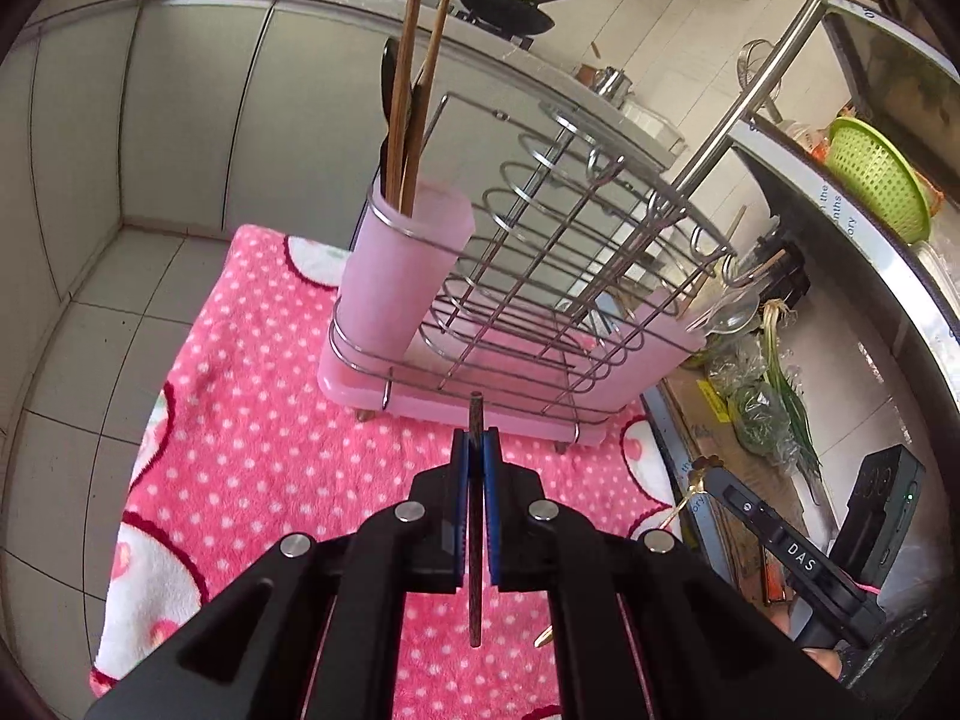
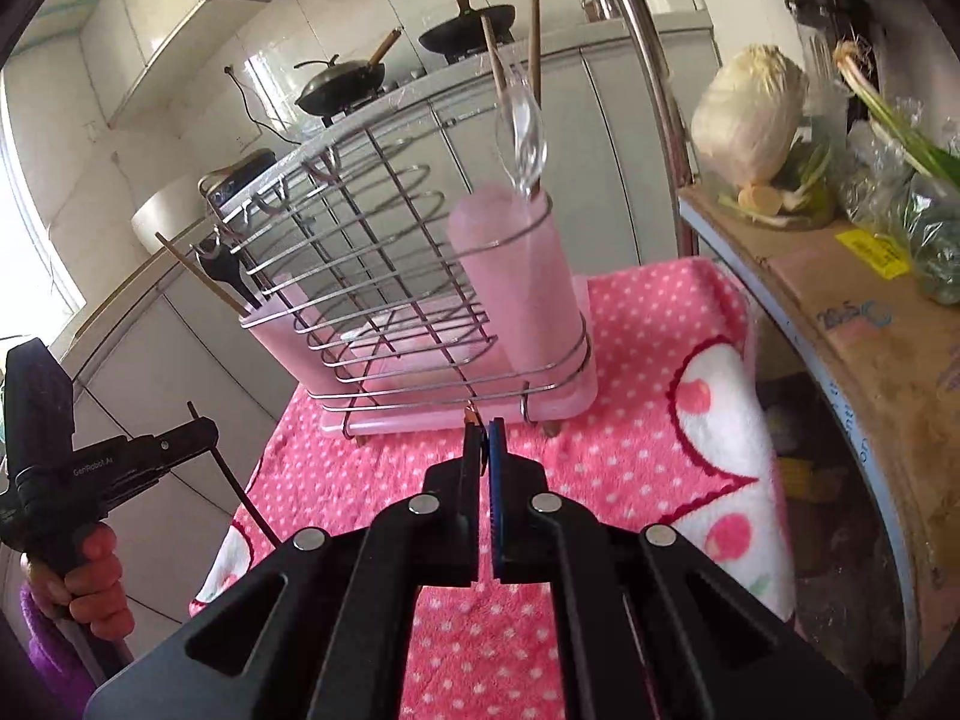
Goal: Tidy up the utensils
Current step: 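Lift the dark stick and gold spoon upright with both tools toward the pink cup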
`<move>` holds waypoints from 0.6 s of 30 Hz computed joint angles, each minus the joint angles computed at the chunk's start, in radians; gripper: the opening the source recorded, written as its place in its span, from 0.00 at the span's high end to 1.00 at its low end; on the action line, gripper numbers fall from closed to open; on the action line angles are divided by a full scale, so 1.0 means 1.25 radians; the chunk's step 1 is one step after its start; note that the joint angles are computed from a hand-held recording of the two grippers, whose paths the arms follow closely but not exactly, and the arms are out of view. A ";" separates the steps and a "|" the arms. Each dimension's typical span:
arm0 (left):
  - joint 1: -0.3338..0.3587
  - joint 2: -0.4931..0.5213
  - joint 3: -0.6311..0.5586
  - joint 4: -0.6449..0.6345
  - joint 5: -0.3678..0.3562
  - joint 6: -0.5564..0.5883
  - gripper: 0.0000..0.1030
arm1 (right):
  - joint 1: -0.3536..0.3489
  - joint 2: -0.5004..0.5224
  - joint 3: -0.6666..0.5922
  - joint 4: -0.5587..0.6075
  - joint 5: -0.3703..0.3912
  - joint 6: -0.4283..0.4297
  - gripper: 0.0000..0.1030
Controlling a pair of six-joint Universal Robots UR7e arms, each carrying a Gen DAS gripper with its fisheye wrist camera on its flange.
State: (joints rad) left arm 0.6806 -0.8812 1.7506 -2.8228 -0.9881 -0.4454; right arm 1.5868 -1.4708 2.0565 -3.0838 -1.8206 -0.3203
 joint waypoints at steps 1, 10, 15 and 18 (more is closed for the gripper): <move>-0.006 -0.002 0.000 -0.008 0.009 0.008 0.96 | 0.008 -0.003 0.002 -0.015 -0.006 -0.005 0.97; -0.042 -0.022 0.005 -0.055 0.068 0.060 0.96 | 0.071 0.005 0.010 -0.164 -0.065 -0.086 0.97; -0.053 -0.029 -0.001 -0.057 0.093 0.058 0.96 | 0.090 0.004 0.000 -0.208 -0.069 -0.127 0.97; -0.057 -0.029 -0.010 -0.054 0.105 0.059 0.96 | 0.100 0.000 -0.015 -0.221 -0.067 -0.146 0.97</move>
State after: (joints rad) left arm 0.6098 -0.9180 1.7377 -2.8901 -0.8566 -0.3722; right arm 1.7112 -1.4712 2.0382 -3.3595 -1.9041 -0.5028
